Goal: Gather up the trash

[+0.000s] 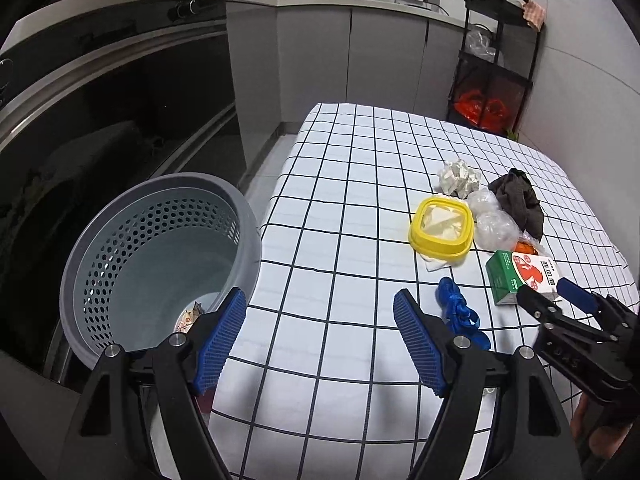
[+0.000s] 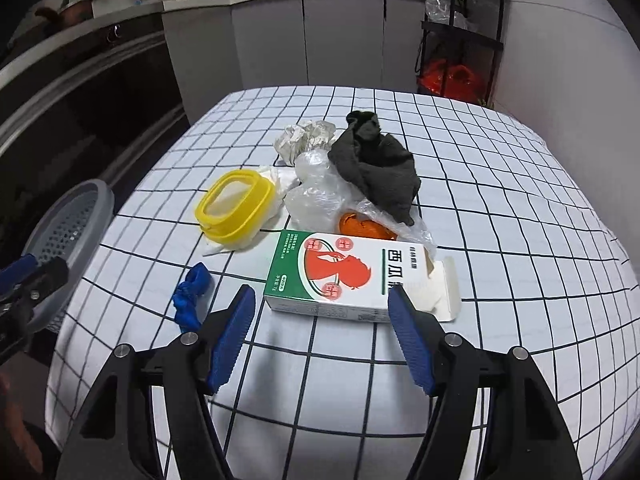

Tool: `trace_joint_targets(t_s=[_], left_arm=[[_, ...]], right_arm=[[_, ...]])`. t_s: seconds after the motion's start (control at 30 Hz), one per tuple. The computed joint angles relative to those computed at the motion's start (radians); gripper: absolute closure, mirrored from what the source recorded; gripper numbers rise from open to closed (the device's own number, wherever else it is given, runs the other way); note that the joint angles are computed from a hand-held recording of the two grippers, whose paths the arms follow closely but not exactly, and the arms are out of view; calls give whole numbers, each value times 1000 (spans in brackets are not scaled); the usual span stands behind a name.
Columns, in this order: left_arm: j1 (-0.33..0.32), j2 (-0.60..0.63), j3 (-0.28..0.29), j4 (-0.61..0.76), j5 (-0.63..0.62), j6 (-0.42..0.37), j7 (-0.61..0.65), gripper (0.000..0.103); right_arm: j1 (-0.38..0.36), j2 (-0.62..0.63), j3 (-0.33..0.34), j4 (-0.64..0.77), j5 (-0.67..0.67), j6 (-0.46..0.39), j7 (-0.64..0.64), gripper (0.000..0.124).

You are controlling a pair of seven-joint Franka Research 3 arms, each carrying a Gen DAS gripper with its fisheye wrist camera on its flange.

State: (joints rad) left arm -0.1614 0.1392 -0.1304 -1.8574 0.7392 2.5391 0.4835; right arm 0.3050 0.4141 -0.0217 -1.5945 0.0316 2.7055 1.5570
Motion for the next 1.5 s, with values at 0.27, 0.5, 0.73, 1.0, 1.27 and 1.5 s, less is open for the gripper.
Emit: trace_joint_targets(t_s=[0.27,0.5,0.73,1.0,1.27,1.5], left_arm=[[12,-16,2,-23,-11,17,4,29],[18,-20,0,-28,-23,24,8,29],[10,-10,-4,-15,-15,27,8,29],[-7,14,-5,13,-11,21,14,29],[-28,40,-3,43,-8,4,29,29],[-40,50,1,56,7,-9,22,29]], right_arm=[[101,47,-96,54,-189,-20,177,58],[105,39,-117,33,-301,-19,257,58],[16,-35,-72,-66,-230,-11,218,58],[-40,-110,-87,-160,-207,16,237,58],[-107,-146,-91,-213,-195,36,271,58],[-135,-156,-13,-204,-11,63,143,58]])
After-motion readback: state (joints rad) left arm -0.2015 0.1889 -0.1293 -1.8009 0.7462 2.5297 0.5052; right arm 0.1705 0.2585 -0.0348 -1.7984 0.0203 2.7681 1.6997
